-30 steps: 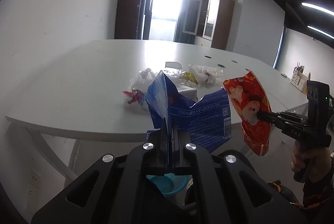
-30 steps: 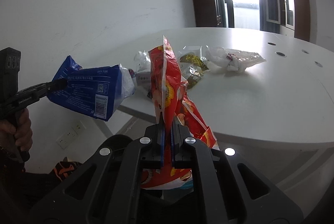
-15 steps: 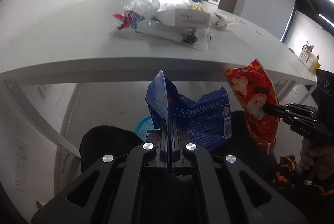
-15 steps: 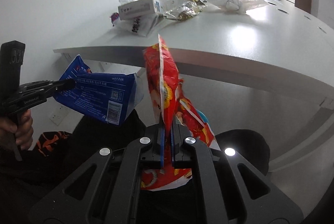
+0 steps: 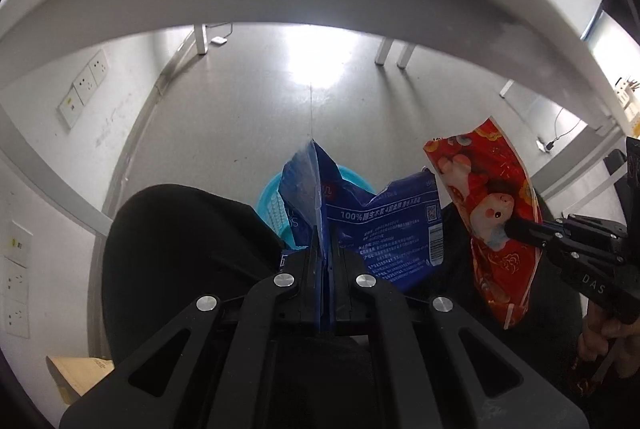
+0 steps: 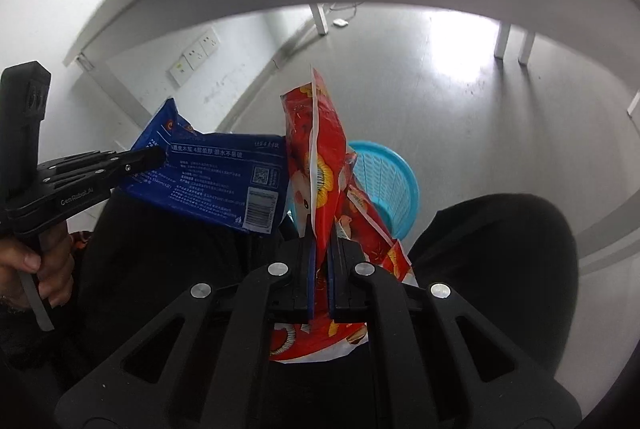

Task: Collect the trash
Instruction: 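Carry both bags down over the blue wastebasket with both tools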

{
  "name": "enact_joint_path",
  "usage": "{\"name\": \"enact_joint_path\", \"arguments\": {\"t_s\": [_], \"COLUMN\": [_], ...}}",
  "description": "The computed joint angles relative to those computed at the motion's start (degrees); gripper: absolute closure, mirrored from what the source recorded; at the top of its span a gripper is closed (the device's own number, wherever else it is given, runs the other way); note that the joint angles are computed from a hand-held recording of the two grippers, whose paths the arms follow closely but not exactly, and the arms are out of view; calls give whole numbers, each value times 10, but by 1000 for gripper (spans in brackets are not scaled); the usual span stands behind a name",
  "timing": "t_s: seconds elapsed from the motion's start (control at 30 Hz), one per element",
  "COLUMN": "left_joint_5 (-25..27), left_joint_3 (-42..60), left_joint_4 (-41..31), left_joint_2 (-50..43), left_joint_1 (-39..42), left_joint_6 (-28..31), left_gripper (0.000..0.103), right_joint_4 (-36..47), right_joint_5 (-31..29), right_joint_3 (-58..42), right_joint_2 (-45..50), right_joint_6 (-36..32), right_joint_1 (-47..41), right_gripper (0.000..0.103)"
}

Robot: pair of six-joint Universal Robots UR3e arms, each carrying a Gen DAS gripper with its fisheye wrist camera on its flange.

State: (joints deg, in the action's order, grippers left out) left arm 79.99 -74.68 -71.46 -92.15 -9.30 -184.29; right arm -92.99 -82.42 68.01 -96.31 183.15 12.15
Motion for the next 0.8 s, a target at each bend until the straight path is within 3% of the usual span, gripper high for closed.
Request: {"name": "enact_joint_path", "arguments": {"t_s": [0.37,0.8], "left_joint_5": [48,42], "left_joint_3": [36,269], "left_joint_4": [74,-60], "left_joint_2": [-132,-342], "left_joint_1": [-29,-22], "left_joint_6": [-31,-112], "left_gripper": [102,102], "right_joint_4": [-44,-64], "right_joint_5": [13,24], "right_joint_3": [25,-1], "right_joint_2": [81,209], "right_joint_6": [37,64], "right_joint_1": [-7,-21], "right_gripper": [100,100]}}
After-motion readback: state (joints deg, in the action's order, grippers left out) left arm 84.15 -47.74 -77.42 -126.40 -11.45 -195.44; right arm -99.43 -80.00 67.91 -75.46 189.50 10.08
